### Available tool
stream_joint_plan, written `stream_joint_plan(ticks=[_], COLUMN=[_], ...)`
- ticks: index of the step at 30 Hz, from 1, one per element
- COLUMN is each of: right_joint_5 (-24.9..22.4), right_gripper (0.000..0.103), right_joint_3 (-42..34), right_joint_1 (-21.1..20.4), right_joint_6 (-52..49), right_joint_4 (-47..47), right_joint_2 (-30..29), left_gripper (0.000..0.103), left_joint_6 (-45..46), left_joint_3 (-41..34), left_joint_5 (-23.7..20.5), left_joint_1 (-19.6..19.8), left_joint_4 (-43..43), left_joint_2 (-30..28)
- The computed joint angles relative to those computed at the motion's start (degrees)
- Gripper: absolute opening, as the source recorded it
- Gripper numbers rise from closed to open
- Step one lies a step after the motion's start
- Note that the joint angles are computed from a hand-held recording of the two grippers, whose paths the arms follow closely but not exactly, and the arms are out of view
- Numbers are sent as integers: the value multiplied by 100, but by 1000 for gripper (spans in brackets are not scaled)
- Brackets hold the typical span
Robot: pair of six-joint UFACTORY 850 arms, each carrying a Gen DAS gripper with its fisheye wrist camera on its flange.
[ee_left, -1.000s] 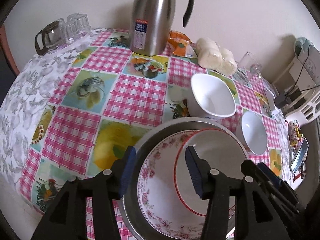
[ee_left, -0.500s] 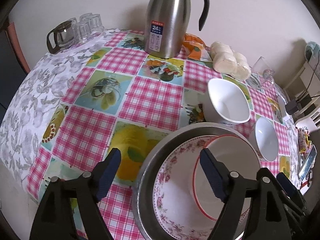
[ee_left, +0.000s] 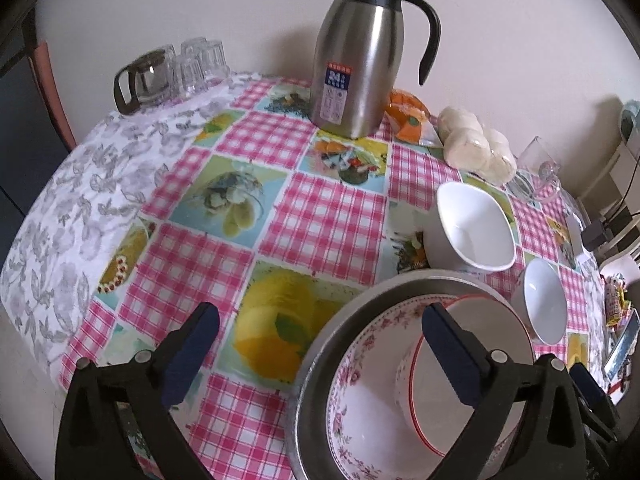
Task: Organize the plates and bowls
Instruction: 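Reach the right gripper to the rim of the white square bowl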
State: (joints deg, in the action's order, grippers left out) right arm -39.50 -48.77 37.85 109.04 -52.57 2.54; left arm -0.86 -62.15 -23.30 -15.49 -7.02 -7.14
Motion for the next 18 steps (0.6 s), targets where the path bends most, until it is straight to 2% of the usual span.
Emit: stream_joint_plan(ticks=[3,7,10,16,18], right_joint_5=[-10,124,56,176,206], right_gripper=[103,103,103,103,103], right_joint_3=[-3,-13,-33,13,12], right_joint_1=[0,-45,-41,-164,-212], right_joint_6=[0,-175,-203,-210,-228], right_joint_4=[-49,-21,-69,-116,-106], right_joint_2=[13,23,13,68,58], left_gripper=[101,101,101,101,101], left_joint_6=[-306,311,701,-37,313], left_joint_3=[-19,-38,-159,-342,-429], left_joint_5=[153,394,345,312,321], left_joint_1=[-60,-66,-56,-118,-92], left_joint_4=[396,-172,-679,-157,-505], left_joint_2=[11,34,-22,-196,-273])
